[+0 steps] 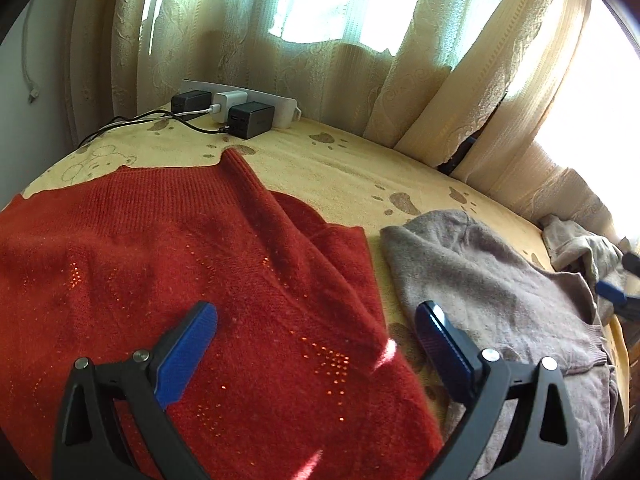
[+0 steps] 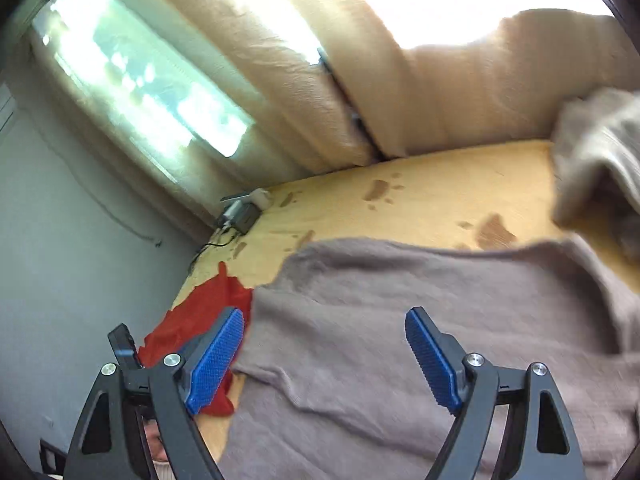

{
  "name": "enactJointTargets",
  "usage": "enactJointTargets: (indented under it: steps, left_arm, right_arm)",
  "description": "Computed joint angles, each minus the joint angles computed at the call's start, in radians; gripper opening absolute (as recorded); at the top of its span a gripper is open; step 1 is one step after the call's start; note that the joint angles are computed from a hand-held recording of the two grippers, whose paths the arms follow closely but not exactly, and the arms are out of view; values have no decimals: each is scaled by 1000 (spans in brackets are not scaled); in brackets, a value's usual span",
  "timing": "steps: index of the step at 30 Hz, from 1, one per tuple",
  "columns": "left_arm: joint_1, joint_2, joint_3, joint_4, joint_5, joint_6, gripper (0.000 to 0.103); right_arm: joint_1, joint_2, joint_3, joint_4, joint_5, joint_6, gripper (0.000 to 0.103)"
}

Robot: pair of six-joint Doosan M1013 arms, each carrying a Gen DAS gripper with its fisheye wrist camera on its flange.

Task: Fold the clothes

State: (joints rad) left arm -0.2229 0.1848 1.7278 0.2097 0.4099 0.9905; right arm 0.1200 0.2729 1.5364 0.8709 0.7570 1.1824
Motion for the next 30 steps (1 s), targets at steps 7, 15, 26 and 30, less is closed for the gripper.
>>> enactJointTargets:
  steps: [7,15,26,30]
  left_arm:
    - [-111,34,-89,-105,91,355,101]
    - [-99,125,-166,-109,229,337,103]
    - [-117,132,-189,12,286,233,103]
    - [-141,90,-176,-58,232,316,103]
  right_arm:
    - [-73,-38,143,160,-13,-9,86]
    - [-90,-64,209,165,-121,-41,86]
    - [-48,-81,240,150,-222,-194,101]
    - [-43,-80,237,137,-220,-191,102]
